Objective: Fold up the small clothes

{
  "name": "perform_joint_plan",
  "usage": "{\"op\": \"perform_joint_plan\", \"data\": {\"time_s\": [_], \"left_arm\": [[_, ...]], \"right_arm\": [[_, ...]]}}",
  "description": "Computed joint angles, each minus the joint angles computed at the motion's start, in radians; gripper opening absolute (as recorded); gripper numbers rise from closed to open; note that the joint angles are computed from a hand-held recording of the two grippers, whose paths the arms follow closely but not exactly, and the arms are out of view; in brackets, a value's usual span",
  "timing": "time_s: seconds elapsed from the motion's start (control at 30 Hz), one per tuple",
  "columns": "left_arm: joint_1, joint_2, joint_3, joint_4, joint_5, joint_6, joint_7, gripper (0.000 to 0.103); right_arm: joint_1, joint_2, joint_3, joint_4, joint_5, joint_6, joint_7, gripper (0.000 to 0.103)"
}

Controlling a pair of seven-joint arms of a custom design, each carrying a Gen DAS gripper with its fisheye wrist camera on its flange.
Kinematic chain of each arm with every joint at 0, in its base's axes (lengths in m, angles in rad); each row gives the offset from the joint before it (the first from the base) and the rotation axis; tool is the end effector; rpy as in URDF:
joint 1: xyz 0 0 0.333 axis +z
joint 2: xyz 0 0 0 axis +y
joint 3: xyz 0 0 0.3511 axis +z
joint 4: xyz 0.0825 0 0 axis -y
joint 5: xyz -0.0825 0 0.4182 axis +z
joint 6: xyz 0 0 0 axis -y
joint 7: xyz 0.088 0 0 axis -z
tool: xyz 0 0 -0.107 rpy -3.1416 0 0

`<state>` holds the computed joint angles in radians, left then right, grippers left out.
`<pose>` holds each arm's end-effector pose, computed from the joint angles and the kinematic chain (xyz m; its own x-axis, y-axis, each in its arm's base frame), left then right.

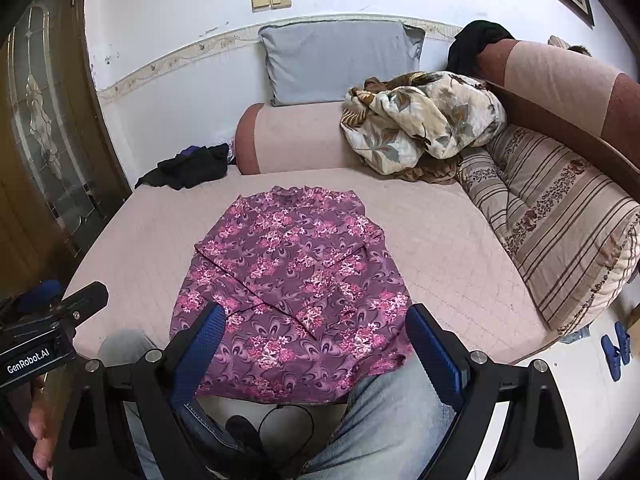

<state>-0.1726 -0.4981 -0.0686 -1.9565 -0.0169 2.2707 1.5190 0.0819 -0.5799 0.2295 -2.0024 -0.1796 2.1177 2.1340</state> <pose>0.4339 -0.1191 0.7993 -0.1977 -0.9800 0.0216 -0.6782 0.1209 -0.7249 0.3907 0.1604 0.7827 -0.1753 -0.9819 -0.0716 -0.7190 0.1773 -0.6720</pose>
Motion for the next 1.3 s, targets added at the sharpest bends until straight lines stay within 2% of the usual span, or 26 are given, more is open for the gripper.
{"op": "perform_joint_plan", "data": {"time_s": [0.77, 1.0, 1.1, 1.17, 1.23, 1.3], "left_arm": [[0.053, 0.268, -0.045, 0.167, 0.031, -0.092, -0.028, 0.099], [0.065, 0.363, -0.051, 0.252, 0.026, -0.084, -0.003, 0.099], [0.072, 0.441, -0.057, 0.330, 0.024, -0.089, 0.015, 0.099], [0.081, 0.522, -0.061, 0.409, -0.008, -0.108, 0.046, 0.099], [0.093, 0.601, -0.070, 0.485, -0.049, -0.142, 0.093, 0.099], [0.100, 0.706, -0.084, 0.588, -0.044, -0.182, 0.140, 0.099]], "right_arm": [[0.022, 0.207, -0.080, 0.062, 0.008, 0.014, -0.038, 0.094], [0.031, 0.281, -0.116, 0.097, 0.024, 0.046, -0.058, 0.094], [0.040, 0.320, -0.164, 0.106, 0.119, 0.088, -0.104, 0.094], [0.051, 0.353, -0.213, 0.097, 0.256, 0.144, -0.176, 0.094], [0.047, 0.414, -0.246, 0.120, 0.366, 0.140, -0.237, 0.094], [0.030, 0.477, -0.259, 0.153, 0.402, 0.150, -0.274, 0.094]]}}
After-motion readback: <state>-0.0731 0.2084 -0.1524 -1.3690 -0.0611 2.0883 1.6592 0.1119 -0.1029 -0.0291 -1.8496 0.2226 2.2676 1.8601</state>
